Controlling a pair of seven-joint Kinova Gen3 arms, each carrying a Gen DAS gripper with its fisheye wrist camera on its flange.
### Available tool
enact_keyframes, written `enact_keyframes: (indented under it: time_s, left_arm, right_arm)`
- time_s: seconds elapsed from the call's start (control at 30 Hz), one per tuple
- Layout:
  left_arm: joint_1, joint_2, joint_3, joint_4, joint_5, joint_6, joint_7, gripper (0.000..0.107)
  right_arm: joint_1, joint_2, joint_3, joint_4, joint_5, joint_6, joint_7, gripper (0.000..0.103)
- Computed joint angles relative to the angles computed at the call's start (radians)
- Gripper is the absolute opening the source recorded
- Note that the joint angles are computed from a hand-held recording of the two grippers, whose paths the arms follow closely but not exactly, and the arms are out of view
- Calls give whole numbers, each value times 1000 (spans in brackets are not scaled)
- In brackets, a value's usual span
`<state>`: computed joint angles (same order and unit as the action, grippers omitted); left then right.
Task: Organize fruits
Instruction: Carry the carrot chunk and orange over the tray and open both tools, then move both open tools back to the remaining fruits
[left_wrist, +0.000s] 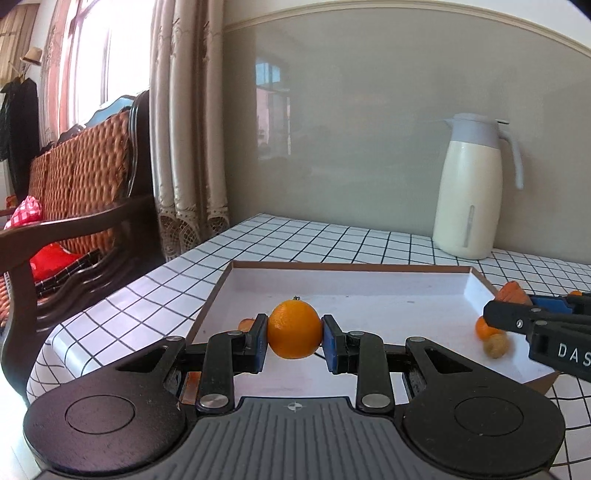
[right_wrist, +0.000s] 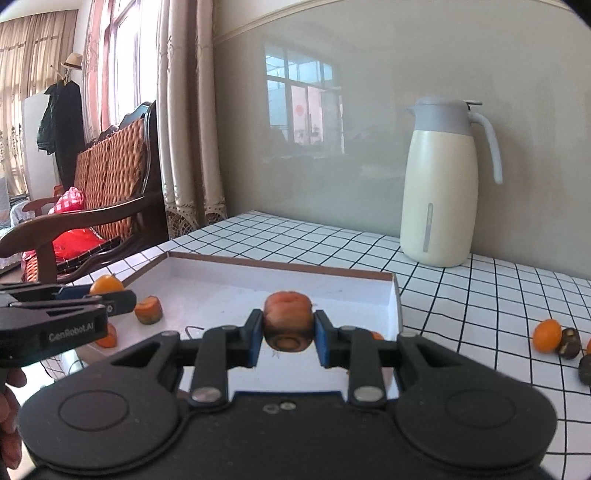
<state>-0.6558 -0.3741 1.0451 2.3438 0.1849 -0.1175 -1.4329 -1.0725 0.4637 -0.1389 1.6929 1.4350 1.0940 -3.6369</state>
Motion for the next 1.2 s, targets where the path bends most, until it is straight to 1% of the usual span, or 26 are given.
enact_keyframes:
  time_s: [0.03,0.07,0.1,0.13,0.17,0.2,0.23,0.27,0.37,0.4,0.5,0.57,0.63,0.7,0.73,0.83,0.9,0.97,1.0,1.03,1.1,1.13,1.2]
  left_arm:
    - [-11,1,13,0,5,-4,3,31]
    - [-16,1,17,5,8,-17,5,31]
    - [-29,-5,29,9,13,-26,7,34]
    - [-47,-18,46,13,21,-35,14,68]
    - [-74,-49,72,26,45,-60,22,102]
    - [-99,-93,95,47,58,-101,46,103]
    - [-105,-119,102,59,54,-132,57,103]
    - [-110,-127,108,64,48,-147,65,103]
    - [-124,-133,126,56,27,-132,92,103]
    - [-129,-141,131,54,21,-131,102,103]
    - [-148,-185,145,64,14,-153,139,103]
    - [-159,-213,154,64,4,-153,166,103]
    - [-139,-235,135,61,-8,-135,189,103]
    - [-130,-255,129,62,-17,-135,210,103]
    - [-124,-251,126,59,-30,-132,215,103]
    - [-60,-194,89,45,-72,-105,209,103]
    - [-38,-193,78,33,-66,-80,212,103]
    - [-15,-191,69,29,-55,-75,222,103]
    - [-7,-181,68,26,-55,-74,224,103]
    - [3,-178,68,20,-55,-63,224,103]
    - [28,-148,70,20,-73,-78,209,103]
    - [32,-151,78,20,-72,-84,205,103]
    - [25,-181,108,18,-63,-95,204,103]
  right_arm:
    - [10,3,-10,4,16,0,-14,20]
    - [1,9,-6,10,39,15,-33,28]
    - [-23,27,17,1,52,47,-38,61]
    - [-65,45,57,-2,59,88,-57,82]
    - [-111,63,104,0,74,129,-86,96]
    - [-143,77,131,2,82,166,-98,91]
    - [-155,82,140,-1,76,188,-94,91]
    - [-150,78,133,-1,67,193,-87,91]
    - [-91,73,38,11,86,264,-104,92]
    - [-86,71,25,19,91,281,-113,93]
    - [-95,70,22,55,124,319,-169,96]
    - [-79,57,3,60,114,308,-166,96]
    - [-54,32,-21,53,74,272,-128,96]
    - [-43,18,-27,49,51,252,-126,96]
    - [-43,14,-27,46,35,259,-130,96]
    - [-55,12,-23,50,4,299,-138,96]
    - [-57,0,-27,67,-5,306,-126,95]
    - [-64,-9,-34,86,-7,324,-127,95]
    - [-75,-8,-29,90,-11,342,-132,95]
    - [-70,-17,-41,103,-11,343,-133,95]
    - [-60,-47,-57,141,-15,323,-154,93]
    - [-58,-60,-65,162,-15,319,-166,93]
    - [-63,-65,-74,174,-28,350,-177,93]
